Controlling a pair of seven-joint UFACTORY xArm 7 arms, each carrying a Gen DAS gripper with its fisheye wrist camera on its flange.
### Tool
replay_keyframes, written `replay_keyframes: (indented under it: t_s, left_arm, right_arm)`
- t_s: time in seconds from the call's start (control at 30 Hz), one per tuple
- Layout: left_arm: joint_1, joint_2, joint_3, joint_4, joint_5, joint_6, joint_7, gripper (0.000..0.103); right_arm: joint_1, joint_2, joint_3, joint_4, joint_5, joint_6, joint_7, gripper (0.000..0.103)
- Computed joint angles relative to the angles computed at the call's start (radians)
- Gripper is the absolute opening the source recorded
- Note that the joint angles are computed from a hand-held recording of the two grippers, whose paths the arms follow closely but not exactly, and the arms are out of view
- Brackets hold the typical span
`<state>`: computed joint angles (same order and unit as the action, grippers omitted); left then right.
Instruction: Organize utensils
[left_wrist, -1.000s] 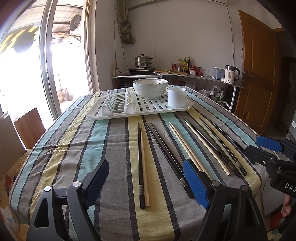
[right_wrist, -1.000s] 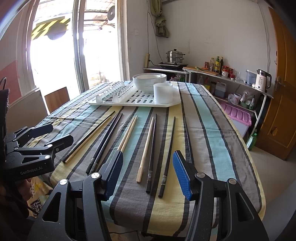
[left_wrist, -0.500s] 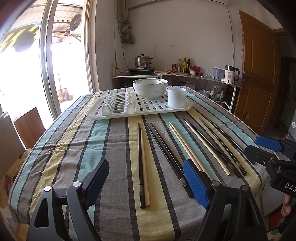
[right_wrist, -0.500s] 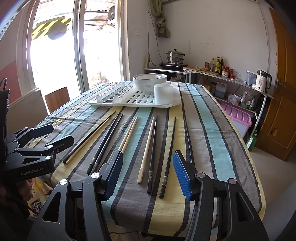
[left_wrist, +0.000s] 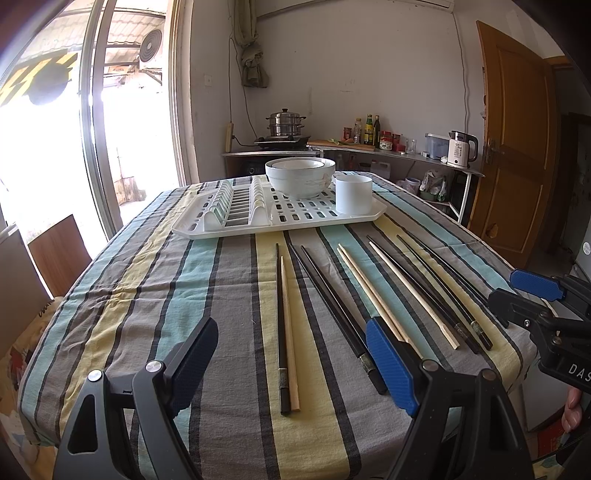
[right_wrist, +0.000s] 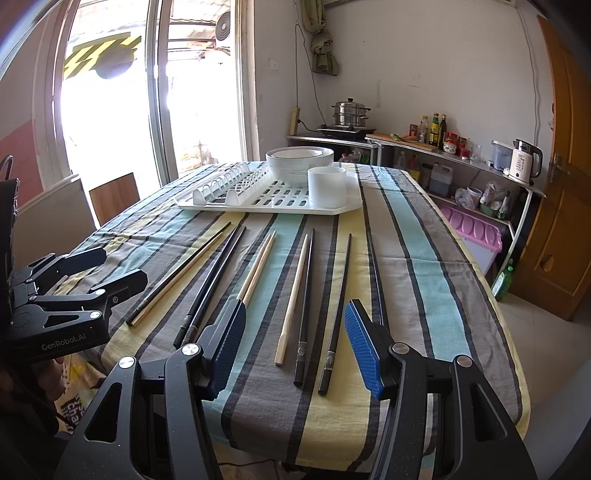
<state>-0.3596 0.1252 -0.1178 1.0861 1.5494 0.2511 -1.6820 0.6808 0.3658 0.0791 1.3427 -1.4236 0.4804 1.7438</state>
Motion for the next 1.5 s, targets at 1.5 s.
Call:
replay_keyframes:
  t_s: [1.5]
  left_arm:
    - [0.06, 0.194, 0.048, 0.167, -0.562, -0.093, 0.597, 0.075]
  right_arm:
    - [-0.03, 0.139, -0.069, 0.187, 0.234, -0.094, -0.256, 0.056]
